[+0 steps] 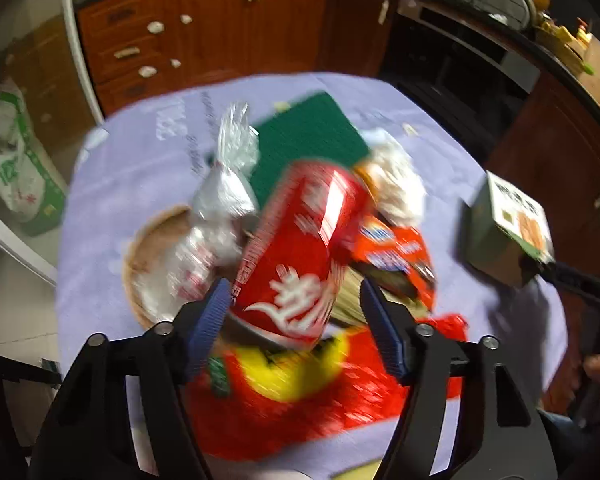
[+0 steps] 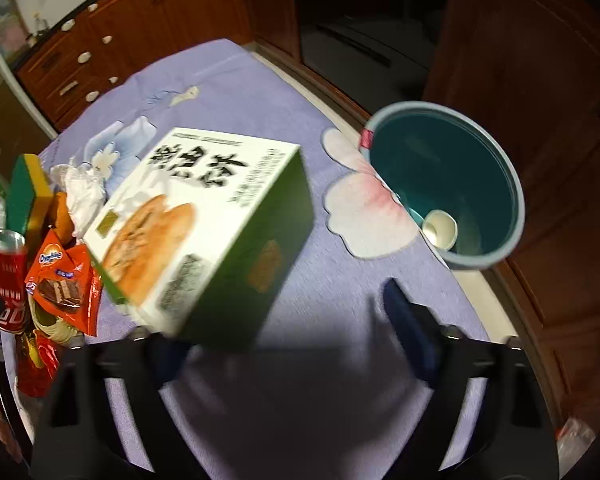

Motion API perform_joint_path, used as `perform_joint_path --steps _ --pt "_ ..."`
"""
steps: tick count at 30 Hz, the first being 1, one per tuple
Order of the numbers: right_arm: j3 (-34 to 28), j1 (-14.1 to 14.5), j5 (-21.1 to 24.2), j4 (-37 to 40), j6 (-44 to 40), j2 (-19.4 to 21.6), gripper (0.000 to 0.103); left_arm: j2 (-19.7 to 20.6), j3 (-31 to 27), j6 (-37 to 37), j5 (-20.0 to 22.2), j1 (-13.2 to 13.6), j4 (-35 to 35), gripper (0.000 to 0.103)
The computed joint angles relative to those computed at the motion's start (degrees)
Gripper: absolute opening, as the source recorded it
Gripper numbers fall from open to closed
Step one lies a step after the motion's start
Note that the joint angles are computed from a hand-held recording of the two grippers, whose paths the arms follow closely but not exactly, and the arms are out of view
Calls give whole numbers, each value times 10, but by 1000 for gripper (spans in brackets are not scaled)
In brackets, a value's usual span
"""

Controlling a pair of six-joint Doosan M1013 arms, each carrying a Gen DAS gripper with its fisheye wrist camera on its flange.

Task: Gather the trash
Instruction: 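Grasp the red Coca-Cola can with the left gripper while the right gripper grasps the green pastry box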

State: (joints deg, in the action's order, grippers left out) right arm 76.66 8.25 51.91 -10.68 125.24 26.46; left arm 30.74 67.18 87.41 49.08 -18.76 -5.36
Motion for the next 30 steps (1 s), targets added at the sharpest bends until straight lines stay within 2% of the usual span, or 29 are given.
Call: perform_joint_path --steps 2,3,4,5,9,13,18,20,21,23,30 --pt "1 -2 -9 3 -13 0 64 -3 6 6 5 -4 -11 67" --pt "0 -3 -14 10 -23 1 50 -4 10 3 3 -7 -6 67" --pt "-6 -4 -16 20 -34 5 20 -5 12 -3 1 -9 1 67" --pt "-4 -7 -24 43 -57 5 10 -5 13 -16 0 -11 10 67" --pt "3 -14 -48 93 -117 -2 6 -2 8 -73 2 -4 32 70" --pt "8 -17 -68 122 -156 -12 5 2 -3 -94 7 2 17 74" --pt "5 -24 -66 163 -187 -14 5 14 -17 -126 33 -5 53 74" --pt "5 -26 -64 174 -194 -14 5 10 -6 -137 27 -4 48 74" --pt "4 -27 -63 179 -197 -14 5 6 1 -139 18 -2 41 72" --pt "3 -31 -58 201 -207 -12 5 3 8 -132 12 -3 31 58" --pt "3 -45 -49 298 -260 -12 5 -17 23 -155 -7 -22 75 53"
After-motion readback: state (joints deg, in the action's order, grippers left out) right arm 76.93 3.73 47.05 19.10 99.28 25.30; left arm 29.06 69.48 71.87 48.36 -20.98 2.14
